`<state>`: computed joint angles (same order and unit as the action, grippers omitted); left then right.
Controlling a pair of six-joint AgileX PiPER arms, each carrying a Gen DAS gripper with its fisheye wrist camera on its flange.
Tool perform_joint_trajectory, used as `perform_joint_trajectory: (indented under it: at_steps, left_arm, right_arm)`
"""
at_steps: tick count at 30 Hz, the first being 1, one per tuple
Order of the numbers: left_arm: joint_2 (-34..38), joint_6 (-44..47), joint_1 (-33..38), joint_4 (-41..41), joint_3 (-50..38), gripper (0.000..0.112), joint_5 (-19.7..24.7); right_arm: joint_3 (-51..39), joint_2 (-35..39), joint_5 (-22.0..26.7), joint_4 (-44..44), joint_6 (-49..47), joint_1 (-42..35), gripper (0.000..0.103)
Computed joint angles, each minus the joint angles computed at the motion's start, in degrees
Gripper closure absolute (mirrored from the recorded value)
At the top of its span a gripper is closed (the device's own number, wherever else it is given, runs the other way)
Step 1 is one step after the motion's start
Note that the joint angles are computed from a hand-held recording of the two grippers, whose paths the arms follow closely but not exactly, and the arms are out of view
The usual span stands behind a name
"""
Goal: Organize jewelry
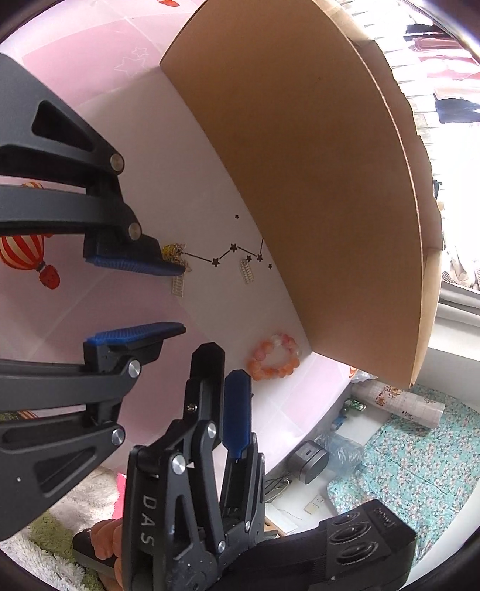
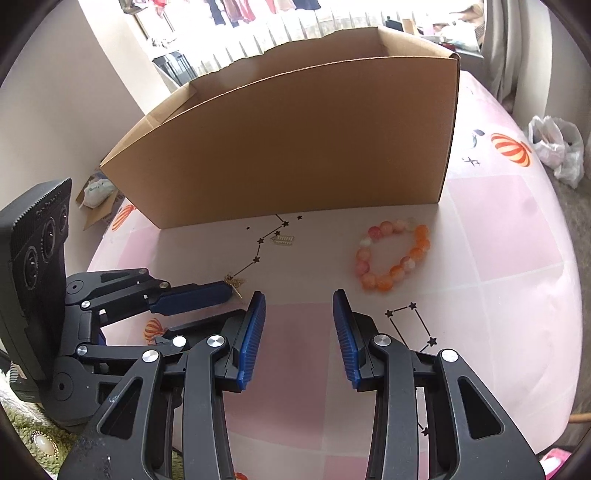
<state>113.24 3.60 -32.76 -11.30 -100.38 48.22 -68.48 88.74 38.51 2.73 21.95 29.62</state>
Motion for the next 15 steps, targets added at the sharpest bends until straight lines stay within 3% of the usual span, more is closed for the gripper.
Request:
perform_joint_trajectory:
  at_steps: [15]
  left_arm:
    - [0.9,-8.5,-3.1,12.6,-2.3,0.087,1.7]
  right_arm:
    - [5.8,-5.5,-2.0,3.8,-3.4,-2.6,0.068]
